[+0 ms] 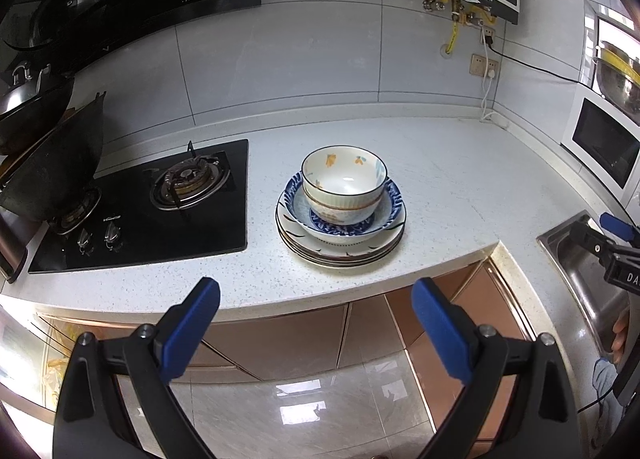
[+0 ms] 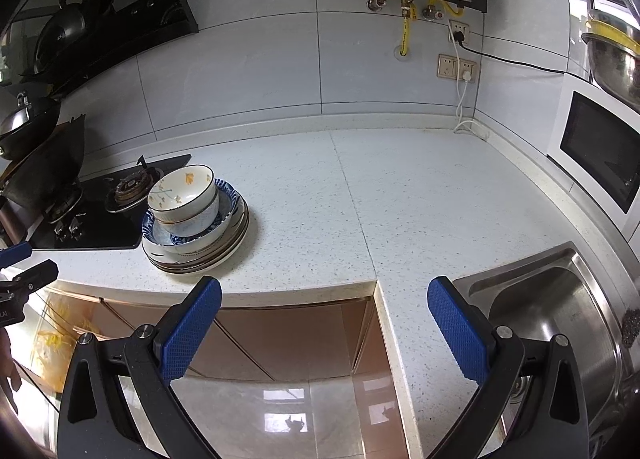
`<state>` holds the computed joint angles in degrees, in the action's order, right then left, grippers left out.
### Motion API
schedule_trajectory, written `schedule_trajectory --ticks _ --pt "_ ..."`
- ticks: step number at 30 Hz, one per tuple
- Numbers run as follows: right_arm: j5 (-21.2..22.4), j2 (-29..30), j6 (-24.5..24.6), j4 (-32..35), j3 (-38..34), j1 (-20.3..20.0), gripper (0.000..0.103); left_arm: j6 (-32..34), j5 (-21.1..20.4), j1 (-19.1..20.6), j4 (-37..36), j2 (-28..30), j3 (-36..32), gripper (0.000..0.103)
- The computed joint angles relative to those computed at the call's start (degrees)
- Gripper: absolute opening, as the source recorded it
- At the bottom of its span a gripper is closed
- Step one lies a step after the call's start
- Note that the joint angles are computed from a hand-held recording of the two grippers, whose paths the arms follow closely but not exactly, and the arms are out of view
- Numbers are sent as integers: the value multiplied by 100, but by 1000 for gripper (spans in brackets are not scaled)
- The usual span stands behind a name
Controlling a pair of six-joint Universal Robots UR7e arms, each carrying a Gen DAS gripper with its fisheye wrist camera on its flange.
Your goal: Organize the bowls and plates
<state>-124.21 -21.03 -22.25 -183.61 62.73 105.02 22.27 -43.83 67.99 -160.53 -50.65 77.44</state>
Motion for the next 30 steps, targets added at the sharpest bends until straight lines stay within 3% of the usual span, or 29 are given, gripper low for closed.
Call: schedule_trajectory --ticks 10,30 --pt "180 25 -138 -24 35 8 102 486 85 -86 -938 -59 277 98" --pt "565 100 -206 128 -115 -16 102 361 382 -106 -1130 -240 514 98"
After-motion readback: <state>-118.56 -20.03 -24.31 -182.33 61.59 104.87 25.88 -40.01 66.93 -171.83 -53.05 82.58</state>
